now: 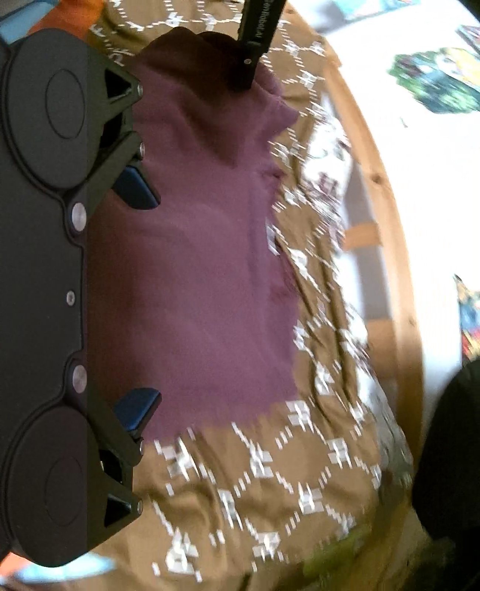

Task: Fold small clothes

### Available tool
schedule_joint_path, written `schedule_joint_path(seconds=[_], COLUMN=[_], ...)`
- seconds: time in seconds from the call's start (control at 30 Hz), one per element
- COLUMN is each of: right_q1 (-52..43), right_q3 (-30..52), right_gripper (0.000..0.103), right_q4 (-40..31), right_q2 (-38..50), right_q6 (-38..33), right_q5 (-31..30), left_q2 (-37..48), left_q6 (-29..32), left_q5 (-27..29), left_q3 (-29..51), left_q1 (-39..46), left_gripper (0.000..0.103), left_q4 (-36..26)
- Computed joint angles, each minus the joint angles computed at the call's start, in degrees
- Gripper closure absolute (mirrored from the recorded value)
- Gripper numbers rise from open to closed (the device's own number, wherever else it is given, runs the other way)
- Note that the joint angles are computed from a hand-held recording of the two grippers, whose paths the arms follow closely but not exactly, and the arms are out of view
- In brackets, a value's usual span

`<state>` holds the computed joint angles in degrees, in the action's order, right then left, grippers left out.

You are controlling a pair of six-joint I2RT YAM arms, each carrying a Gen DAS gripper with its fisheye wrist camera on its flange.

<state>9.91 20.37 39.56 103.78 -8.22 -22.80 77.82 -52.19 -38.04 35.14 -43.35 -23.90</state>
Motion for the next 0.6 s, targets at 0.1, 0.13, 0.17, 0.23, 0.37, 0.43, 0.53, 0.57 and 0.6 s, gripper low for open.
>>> schedule_joint_path(seconds=[0.1, 0.13, 0.17, 0.23, 0.37, 0.43, 0.53, 0.57, 0.6], right_q1=[-7.7, -10.0, -12.4, -16.3, -23.5, -25.5, -26.1, -25.9, -25.5], right_q3=[1.0, 1.4, 1.8, 3.2, 9.1, 12.0, 13.1, 13.1, 12.9], right_gripper=[0.001, 0.001, 0.001, 0.001, 0.001, 0.001, 0.001, 0.001, 0.001], right_q4=[0.5, 1.3, 2.7, 5.9, 3.6, -0.1, -1.3, -1.2, -1.0], right_q2=[-1.7, -1.7, -1.4, 1.0, 7.7, 9.8, 10.7, 10.7, 10.7], right_q6=[-1.2, -1.3, -1.5, -1.8, -1.1, -0.6, -0.7, -1.0, -1.5], right_q5=[-2.5, -2.7, -2.8, -2.9, -6.4, -8.3, -9.7, -10.2, -10.6], left_q2=[6.6, 8.8, 11.4, 16.4, 27.5, 30.1, 30.4, 29.7, 28.6], left_q6=[1.5, 1.8, 2.7, 4.1, 4.6, 4.2, 4.9, 5.3, 5.6], left_q5=[-1.6, -1.8, -1.6, -0.8, 4.1, 7.4, 10.4, 10.6, 10.2], left_q3=[7.5, 9.5, 11.6, 14.7, 19.9, 20.5, 18.5, 17.5, 16.1], left_q1=[-4.3, -5.4, -6.4, -7.7, -7.6, -7.6, -8.3, -8.8, -9.6], left_gripper=[0.087, 0.087, 0.087, 0.087, 0.086, 0.086, 0.075, 0.066, 0.043], left_q4=[0.4, 1.1, 2.6, 5.5, 11.4, 13.5, 18.4, 19.4, 20.6])
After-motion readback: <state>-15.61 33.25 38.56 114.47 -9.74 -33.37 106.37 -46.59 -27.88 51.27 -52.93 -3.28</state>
